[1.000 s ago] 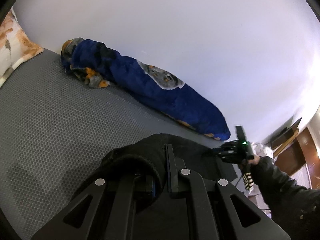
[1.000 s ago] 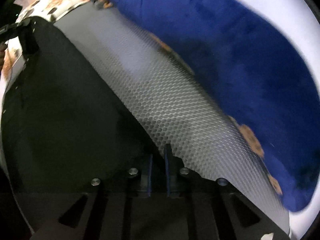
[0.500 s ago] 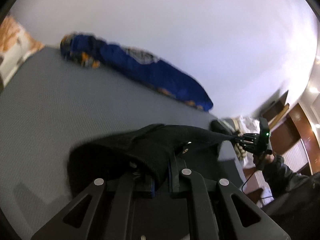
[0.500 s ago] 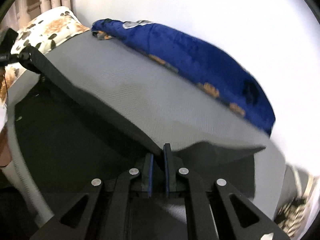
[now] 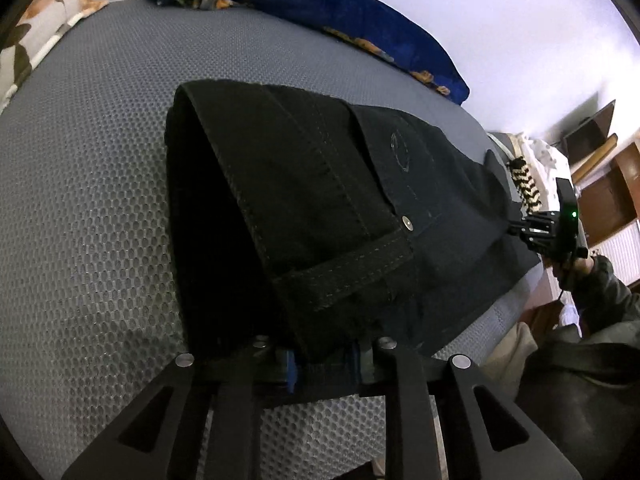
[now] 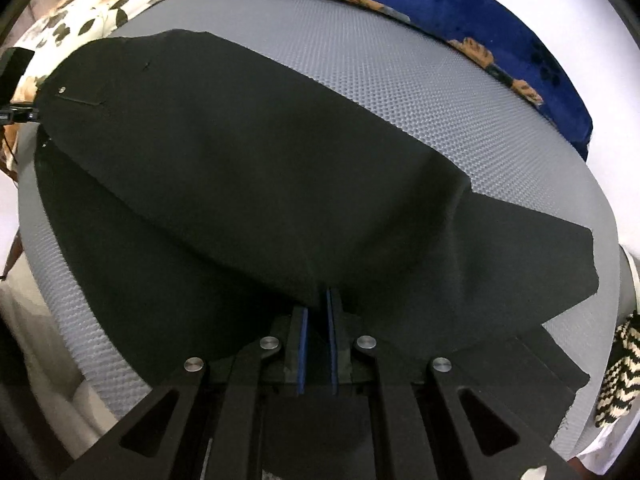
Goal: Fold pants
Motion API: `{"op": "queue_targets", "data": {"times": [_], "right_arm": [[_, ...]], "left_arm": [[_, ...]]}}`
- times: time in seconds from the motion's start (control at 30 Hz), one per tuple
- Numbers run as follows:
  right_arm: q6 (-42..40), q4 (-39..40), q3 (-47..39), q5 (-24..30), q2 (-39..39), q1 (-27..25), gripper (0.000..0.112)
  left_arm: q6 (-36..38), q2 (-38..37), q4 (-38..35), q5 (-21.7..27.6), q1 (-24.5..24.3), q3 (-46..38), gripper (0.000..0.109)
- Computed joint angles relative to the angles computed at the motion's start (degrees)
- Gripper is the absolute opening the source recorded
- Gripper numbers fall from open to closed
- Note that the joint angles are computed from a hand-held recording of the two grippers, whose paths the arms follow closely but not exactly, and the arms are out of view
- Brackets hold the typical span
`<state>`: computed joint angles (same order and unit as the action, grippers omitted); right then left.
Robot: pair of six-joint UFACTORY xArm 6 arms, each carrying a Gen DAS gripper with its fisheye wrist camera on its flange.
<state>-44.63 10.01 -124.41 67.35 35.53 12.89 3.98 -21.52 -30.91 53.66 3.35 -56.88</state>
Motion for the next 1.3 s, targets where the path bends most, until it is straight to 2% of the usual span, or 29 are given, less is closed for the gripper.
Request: {"op": "queue_targets", "data": {"times": [0.07, 0.13, 0.2, 0.23, 0.3, 0.4, 0.43, 0.53, 0.6, 0.63, 0.73, 0.87, 0.9, 0.93, 0.97, 1.07, 1.23, 1.3], "right_arm": [[0.8, 0.1, -2.1, 1.1, 1.1, -0.1, 0.006], [1.7, 0.5, -4.6, 2.6, 2.3, -0.2, 0.006], [2.1, 0.7, -4.1, 2.3, 2.2, -0.2, 0.006], [2.4, 0.8, -4.3, 2.6, 2.4, -0.3, 0.006], [2.4, 0.6, -3.7, 2.0, 2.3, -0.1, 0.006], [2.6, 0.8, -2.2, 0.9, 1.6, -0.1, 0.007], [2.9, 1.0, -2.9, 1.3, 2.0, -0.2, 0.007], [3.0, 1.4, -3.6, 1.5, 2.6, -0.3, 0.007], [2.6, 1.4, -1.4, 0.4, 1.2, -0.3, 0.007], [2.5, 1.5, -0.4, 0.0, 0.6, -0.3, 0.007], [2.3, 1.6, 0.1, -0.5, 0.4, -0.3, 0.007], [2.2, 1.5, 2.5, -2.2, -1.1, -0.2, 0.007], [2.3, 1.5, 3.0, -2.5, -1.4, -0.2, 0.007], [2.5, 1.6, 3.8, -3.0, -1.9, -0.2, 0.007], [2.7, 1.9, 5.2, -3.6, -2.9, -0.2, 0.007], [2.8, 3.6, 6.7, -3.7, -4.8, -0.8, 0.006], [1.6, 6.2, 11.5, -2.4, -10.5, -1.6, 0.006], [1.3, 6.5, 14.8, -1.7, -12.8, -1.5, 0.006]], "left_arm": [[-1.3, -0.3, 1.4, 0.9, -0.5, -0.8, 0.022], [-0.5, -1.4, 4.1, 2.7, -1.2, -1.3, 0.033], [-5.0, -1.1, 13.2, 4.7, -2.2, -2.6, 0.087], [-6.6, -2.2, 16.8, 4.8, -2.2, -2.0, 0.089], [-9.6, -4.4, 17.4, 5.1, -1.5, -1.3, 0.083], [-16.6, -8.9, 15.4, 2.5, -0.8, 1.2, 0.082], [-19.7, -10.2, 13.4, 1.9, -0.8, 2.1, 0.082], [-25.2, -11.5, 6.5, -0.6, -0.9, 4.5, 0.071], [-27.9, -11.9, -0.8, -1.6, -1.0, 6.8, 0.064], [-29.2, -11.5, -1.9, -2.5, -1.4, 7.4, 0.062], [-34.9, -10.2, -2.1, -7.2, -4.0, 8.9, 0.061], [-38.6, -9.6, -2.3, -12.4, -5.0, 10.0, 0.061], [-39.2, -8.8, -1.8, -12.7, -5.0, 9.4, 0.054], [-40.7, -8.3, 0.1, -12.5, -5.3, 9.0, 0.043], [-40.8, -7.2, 0.7, -12.4, -5.2, 8.2, 0.026], [-39.0, -4.1, 2.8, -9.7, -4.9, 3.5, 0.019], [-28.5, -1.2, 6.2, -2.7, -2.0, -2.9, 0.019], [-26.5, 0.8, 7.2, 0.9, -1.0, -4.7, 0.019]]}}
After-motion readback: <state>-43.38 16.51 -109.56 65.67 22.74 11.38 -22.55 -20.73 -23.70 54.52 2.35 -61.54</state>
